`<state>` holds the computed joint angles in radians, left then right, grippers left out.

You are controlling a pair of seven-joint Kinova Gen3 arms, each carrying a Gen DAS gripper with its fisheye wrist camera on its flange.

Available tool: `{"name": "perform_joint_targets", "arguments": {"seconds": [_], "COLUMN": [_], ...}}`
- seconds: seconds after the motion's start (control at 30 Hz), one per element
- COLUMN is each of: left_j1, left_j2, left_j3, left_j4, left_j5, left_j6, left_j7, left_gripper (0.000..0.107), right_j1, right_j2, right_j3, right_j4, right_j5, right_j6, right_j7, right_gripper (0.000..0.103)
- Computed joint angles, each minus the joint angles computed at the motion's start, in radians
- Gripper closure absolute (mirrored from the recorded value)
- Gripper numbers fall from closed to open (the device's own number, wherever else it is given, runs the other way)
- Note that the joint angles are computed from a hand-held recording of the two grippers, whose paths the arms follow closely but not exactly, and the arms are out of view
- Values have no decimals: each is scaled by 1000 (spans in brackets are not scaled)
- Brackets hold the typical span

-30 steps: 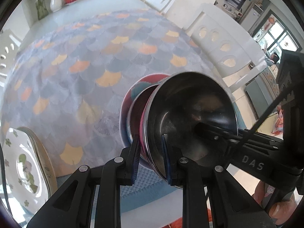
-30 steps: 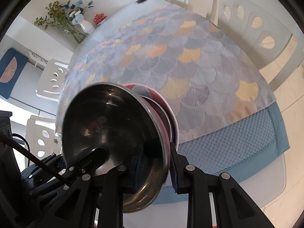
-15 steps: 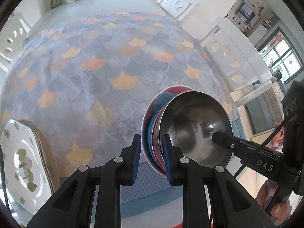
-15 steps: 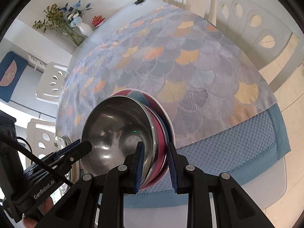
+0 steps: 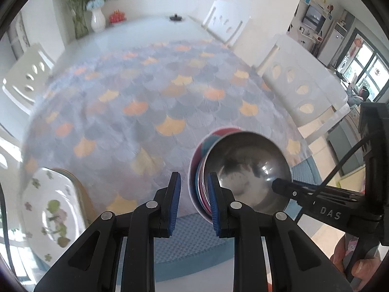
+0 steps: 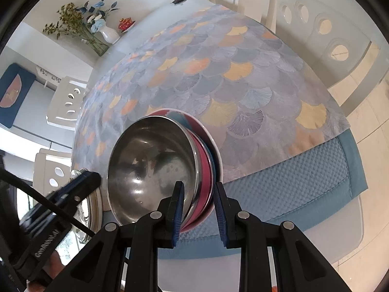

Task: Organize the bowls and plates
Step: 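Grasp the whole nested bowl stack rim with both grippers and lift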

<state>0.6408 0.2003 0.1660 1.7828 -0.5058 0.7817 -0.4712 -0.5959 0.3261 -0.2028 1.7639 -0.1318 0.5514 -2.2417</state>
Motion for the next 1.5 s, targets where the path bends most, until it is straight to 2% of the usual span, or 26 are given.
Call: {"name": "perform_joint_targets", "arguments": {"seconds": [0.1, 0.3, 0.4, 0.47, 0.5, 0.53, 0.57, 0.6, 0.63, 0.67, 0.7, 0.77, 0.9, 0.97, 1.0, 1.07, 1.13, 1.23, 1.33, 1.5], "left_j1": [24, 17, 12, 11, 11, 9, 4, -4, -19, -29, -25, -67, -252, -297, -292, -236, -221, -258, -286, -302], "left_j2": [-24, -71, -86, -91, -92, -91, -90, -91, -90, -88, -81, -54, -1, 21, 32, 53, 75, 99, 114, 126], "left_j3": [0, 27, 42, 52, 56, 58, 59, 59, 56, 49, 24, 24, 126, 140, 121, 40, 8, 24, 44, 65], "left_j4": [3, 31, 40, 45, 46, 48, 51, 57, 65, 76, 90, 102, 155, 185, 195, 204, 206, 224, 241, 252], "left_j5": [-51, -90, -104, -114, -119, -122, -117, -103, -77, -54, -31, 38, 201, 282, 323, 404, 463, 567, 627, 694], "left_j6": [24, 23, 30, 32, 34, 32, 23, 8, -17, -42, -79, -128, -276, -358, -389, -432, -452, -498, -547, -589], "left_j7": [42, 92, 109, 122, 128, 130, 128, 119, 106, 99, 89, 29, -82, -124, -150, -199, -230, -305, -348, -400], "left_gripper": [87, 87, 87, 87, 87, 86, 75, 69, 56, 49, 49, 49, 49, 49, 49, 49, 49, 49, 49, 49], "right_j1": [-17, -50, -54, -65, -73, -72, -73, -74, -70, -62, -43, -3, 86, 110, 119, 135, 163, 264, 311, 342], "right_j2": [-16, -42, -51, -63, -71, -75, -75, -71, -66, -56, -41, -10, 69, 90, 102, 123, 149, 198, 229, 269], "right_j3": [8, 18, 11, 15, 18, 16, 14, 14, 12, 8, 0, -17, -59, -69, -72, -77, -90, -181, -215, -248], "right_j4": [0, -6, -2, 11, 19, 22, 21, 15, 11, 5, -2, -13, -42, -47, -50, -57, -62, -62, -59, -78], "right_j5": [21, 69, 76, 91, 103, 109, 116, 125, 126, 122, 106, 65, -43, -82, -94, -120, -178, -263, -362, -437], "right_j6": [3, 15, 16, 1, -8, -12, -11, -3, 2, 8, 11, 14, 21, 16, 11, 14, 11, -12, -42, -48], "right_j7": [-19, -73, -89, -112, -127, -129, -131, -131, -126, -113, -86, -26, 126, 184, 212, 259, 328, 430, 548, 667], "right_gripper": [79, 78, 66, 53, 52, 51, 50, 50, 50, 50, 50, 50, 50, 50, 50, 50, 50, 47, 47, 47]}}
